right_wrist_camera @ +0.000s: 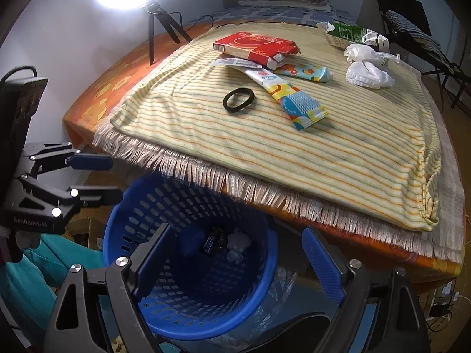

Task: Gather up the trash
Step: 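Grasp the red box with the left tool while the right tool grasps the white carton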

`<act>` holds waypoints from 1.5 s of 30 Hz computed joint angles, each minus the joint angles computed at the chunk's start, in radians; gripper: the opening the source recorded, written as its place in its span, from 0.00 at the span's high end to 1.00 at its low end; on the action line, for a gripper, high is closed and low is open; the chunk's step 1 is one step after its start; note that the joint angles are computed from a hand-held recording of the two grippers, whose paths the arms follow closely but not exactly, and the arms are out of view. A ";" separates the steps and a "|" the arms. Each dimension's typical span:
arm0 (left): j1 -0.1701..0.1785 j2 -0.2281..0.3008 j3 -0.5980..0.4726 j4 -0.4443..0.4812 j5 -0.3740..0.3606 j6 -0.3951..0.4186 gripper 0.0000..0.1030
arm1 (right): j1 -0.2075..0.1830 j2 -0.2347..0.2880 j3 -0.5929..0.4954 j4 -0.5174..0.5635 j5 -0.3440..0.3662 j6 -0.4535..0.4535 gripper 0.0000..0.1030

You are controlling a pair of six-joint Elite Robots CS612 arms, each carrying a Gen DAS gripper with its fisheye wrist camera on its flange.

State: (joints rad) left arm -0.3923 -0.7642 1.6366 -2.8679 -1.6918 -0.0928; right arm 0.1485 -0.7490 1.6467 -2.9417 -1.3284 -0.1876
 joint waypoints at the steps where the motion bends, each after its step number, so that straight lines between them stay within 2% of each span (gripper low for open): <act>1: 0.001 0.001 -0.006 -0.001 0.003 -0.003 0.40 | 0.000 -0.001 -0.003 0.000 -0.003 -0.002 0.13; 7: 0.011 0.013 -0.058 -0.020 0.012 -0.039 0.40 | -0.006 -0.001 -0.037 0.011 0.001 -0.001 0.12; 15: 0.024 0.052 -0.165 0.022 0.011 -0.065 0.39 | 0.000 0.023 -0.098 -0.049 -0.069 -0.095 0.12; 17: 0.031 0.069 -0.206 0.048 0.005 -0.079 0.35 | 0.000 0.032 -0.120 -0.036 -0.075 -0.115 0.12; 18: 0.036 0.079 -0.229 0.059 -0.001 -0.090 0.31 | 0.000 0.037 -0.134 -0.024 -0.073 -0.119 0.12; 20: 0.046 0.099 -0.272 0.082 -0.018 -0.114 0.31 | -0.003 0.046 -0.160 0.005 -0.064 -0.118 0.12; 25: 0.084 0.181 -0.426 0.132 -0.089 -0.264 0.31 | -0.008 0.074 -0.225 0.060 -0.040 -0.109 0.13; 28: 0.106 0.241 -0.523 0.159 -0.134 -0.373 0.31 | -0.010 0.095 -0.266 0.098 -0.030 -0.110 0.19; 31: 0.119 0.287 -0.594 0.182 -0.162 -0.444 0.31 | -0.013 0.116 -0.306 0.139 -0.016 -0.105 0.22; 38: 0.129 0.373 -0.730 0.244 -0.179 -0.513 0.37 | -0.006 0.161 -0.385 0.220 -0.017 -0.137 0.33; 43: 0.129 0.417 -0.792 0.257 -0.203 -0.544 0.39 | -0.003 0.183 -0.422 0.249 -0.018 -0.139 0.37; 45: 0.129 0.431 -0.805 0.236 -0.206 -0.568 0.39 | -0.002 0.191 -0.435 0.260 -0.017 -0.140 0.37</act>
State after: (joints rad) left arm -0.2636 -0.3334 0.8314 -2.6323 -1.8977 -0.6607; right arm 0.1470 -0.5585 1.2116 -2.6820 -1.3449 -0.3278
